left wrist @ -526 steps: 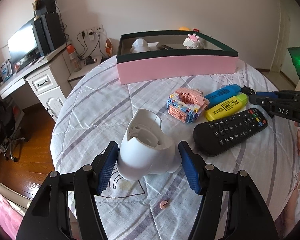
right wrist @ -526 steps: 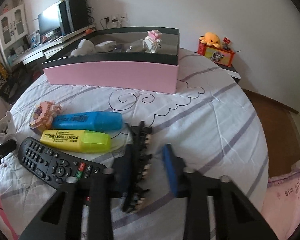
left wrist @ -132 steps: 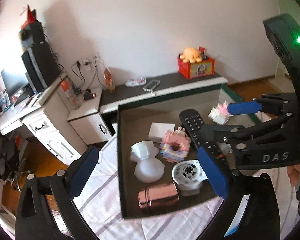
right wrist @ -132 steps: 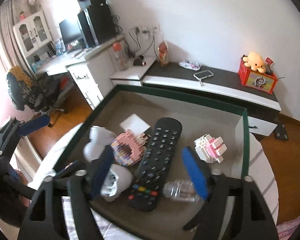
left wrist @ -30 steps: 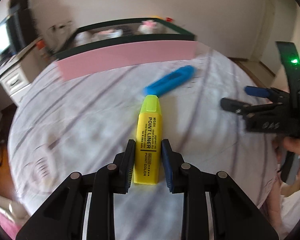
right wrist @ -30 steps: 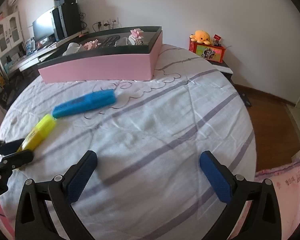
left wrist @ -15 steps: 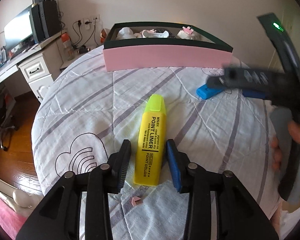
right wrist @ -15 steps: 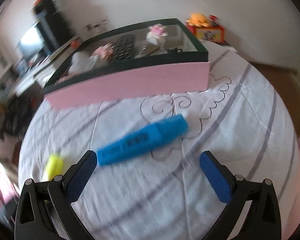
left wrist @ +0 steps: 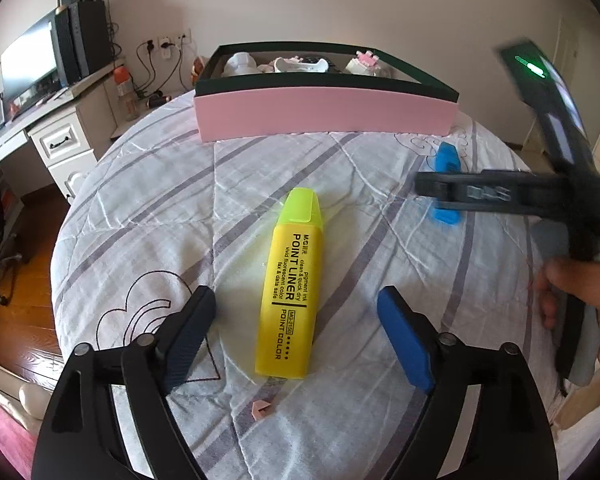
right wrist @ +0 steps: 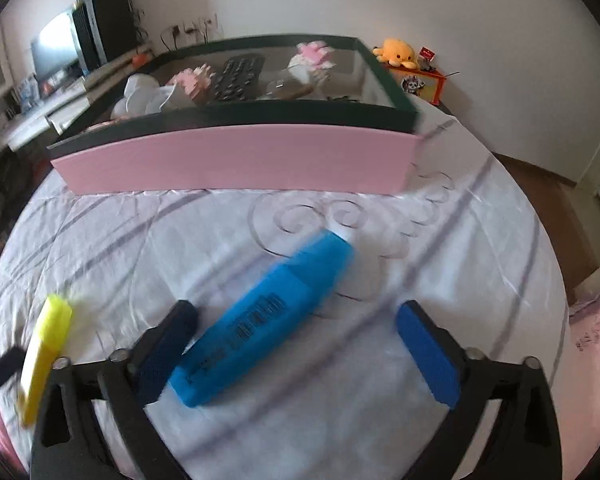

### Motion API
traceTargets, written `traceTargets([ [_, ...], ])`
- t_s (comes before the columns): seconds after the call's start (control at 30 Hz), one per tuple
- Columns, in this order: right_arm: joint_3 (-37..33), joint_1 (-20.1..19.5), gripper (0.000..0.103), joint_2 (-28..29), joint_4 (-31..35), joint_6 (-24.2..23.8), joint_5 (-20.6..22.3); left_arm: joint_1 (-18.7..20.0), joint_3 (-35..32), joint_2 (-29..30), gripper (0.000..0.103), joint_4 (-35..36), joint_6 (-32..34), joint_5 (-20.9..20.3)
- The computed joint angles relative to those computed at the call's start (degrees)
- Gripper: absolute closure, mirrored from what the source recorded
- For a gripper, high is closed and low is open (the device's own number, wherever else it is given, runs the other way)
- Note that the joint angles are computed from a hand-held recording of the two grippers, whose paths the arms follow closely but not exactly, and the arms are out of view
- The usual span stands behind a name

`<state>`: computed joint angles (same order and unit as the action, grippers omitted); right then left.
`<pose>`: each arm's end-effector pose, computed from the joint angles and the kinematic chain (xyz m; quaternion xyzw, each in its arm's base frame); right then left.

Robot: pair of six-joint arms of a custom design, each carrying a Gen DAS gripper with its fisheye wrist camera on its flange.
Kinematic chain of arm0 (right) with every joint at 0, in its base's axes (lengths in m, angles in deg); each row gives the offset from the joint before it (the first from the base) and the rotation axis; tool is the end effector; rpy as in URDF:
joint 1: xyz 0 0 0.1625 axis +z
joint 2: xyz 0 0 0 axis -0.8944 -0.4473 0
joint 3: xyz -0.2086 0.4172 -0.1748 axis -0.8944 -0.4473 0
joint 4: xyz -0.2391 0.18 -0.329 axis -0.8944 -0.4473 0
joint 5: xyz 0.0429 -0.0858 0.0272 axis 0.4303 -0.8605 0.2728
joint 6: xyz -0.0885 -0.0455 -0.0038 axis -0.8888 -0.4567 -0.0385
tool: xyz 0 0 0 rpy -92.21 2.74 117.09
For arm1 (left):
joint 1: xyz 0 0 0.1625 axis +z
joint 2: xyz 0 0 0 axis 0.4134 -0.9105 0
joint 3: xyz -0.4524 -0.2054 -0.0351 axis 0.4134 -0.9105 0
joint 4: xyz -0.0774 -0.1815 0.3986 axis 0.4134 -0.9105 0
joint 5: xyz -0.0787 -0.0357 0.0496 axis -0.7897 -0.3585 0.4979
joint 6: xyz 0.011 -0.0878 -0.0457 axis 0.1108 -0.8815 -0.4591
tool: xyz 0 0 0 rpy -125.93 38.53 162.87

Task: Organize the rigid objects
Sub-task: 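Lift the yellow highlighter with the left gripper while the right grasps the blue highlighter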

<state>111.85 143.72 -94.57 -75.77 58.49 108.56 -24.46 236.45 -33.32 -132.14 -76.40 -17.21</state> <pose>0.0484 -0.2973 0.1116 0.2119 -0.8937 0.2413 0.3133 -0.1697 -0.1982 -0.0256 0.1397 0.8749 -0.3203 0.3354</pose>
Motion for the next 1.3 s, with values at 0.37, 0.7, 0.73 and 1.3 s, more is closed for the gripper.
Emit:
traceTargets([
  [0.37, 1.9, -18.1, 0.071, -13.4, 12.9, -11.1, -19.4, 1.0, -1.3, -0.6, 0.000, 4.9, -2.7, 0.8],
  [0.7, -1.9, -10.8, 0.068, -7.5, 11.4, -12.8, -13.7, 2.1, -1.6, -2.8, 0.024, 8.5, -3.3, 2.4],
  [0.73, -2.0, -10.9, 0.067, -7.4, 11.6, -12.9, -13.9, 2.3, -1.4, -3.0, 0.033, 8.2, -2.8, 2.5],
  [1.3, -1.2, -8.1, 0.035, -5.2, 9.0, -16.4, -10.5, 2.5, -3.9, -2.8, 0.076, 12.2, -0.7, 4.3],
])
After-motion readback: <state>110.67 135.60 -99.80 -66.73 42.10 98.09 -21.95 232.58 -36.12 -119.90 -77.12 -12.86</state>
